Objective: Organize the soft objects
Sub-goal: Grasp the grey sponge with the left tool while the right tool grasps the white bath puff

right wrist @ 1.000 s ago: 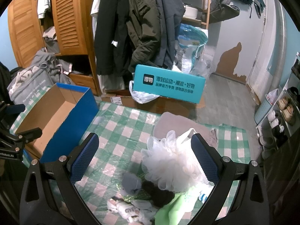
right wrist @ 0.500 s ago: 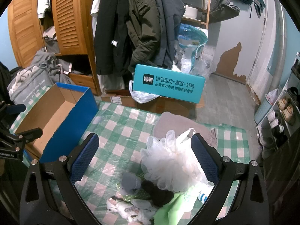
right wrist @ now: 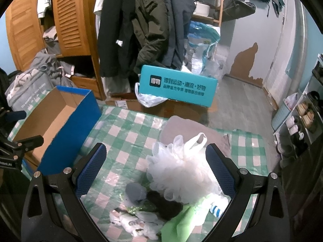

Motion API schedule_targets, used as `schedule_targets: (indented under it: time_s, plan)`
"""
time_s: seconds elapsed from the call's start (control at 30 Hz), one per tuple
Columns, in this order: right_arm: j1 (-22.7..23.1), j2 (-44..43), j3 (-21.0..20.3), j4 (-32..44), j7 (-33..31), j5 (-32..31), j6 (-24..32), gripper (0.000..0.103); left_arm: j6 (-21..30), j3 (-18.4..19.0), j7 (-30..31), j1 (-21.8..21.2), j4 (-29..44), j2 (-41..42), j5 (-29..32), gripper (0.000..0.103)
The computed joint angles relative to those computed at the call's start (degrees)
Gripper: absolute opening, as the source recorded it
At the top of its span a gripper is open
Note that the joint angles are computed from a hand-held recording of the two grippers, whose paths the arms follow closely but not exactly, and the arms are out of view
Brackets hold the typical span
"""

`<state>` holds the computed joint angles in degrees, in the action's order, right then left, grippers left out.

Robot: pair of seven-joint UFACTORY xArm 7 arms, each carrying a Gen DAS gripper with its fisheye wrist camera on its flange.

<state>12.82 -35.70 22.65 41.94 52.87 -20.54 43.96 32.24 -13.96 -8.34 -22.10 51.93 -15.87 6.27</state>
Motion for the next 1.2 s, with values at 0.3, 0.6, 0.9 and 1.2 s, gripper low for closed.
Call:
schedule_targets:
  time_s: [0.3, 0.6, 0.9, 1.2]
  plan:
    - [0.3, 0.0, -1.2, -1.0, -0.5, 0.8, 2.8, 0.097, 3.8, -0.2, 2.4, -2.2, 3.9, 4.9, -2.1, 0.102]
    - [0.6, -0.2, -4.3, -3.7, -2.3, 4.1, 3.4, 0.097, 8.0, -0.3, 6.4, -5.0, 9.5, 11.4, -8.3, 0.102]
    - [0.0, 0.6, -6.4, -5.5, -4.3, 6.4, 3.0, 0.097, 11.8, -1.6, 5.0, -8.3, 16.0, 20.6, -7.1, 0.102]
    - [-0.2, 2.0, -7.8, -7.5, -5.5, 8.2, 2.6, 0.097, 13.3, -1.9, 5.2, -10.9, 18.5, 24.8, -6.6, 0.102]
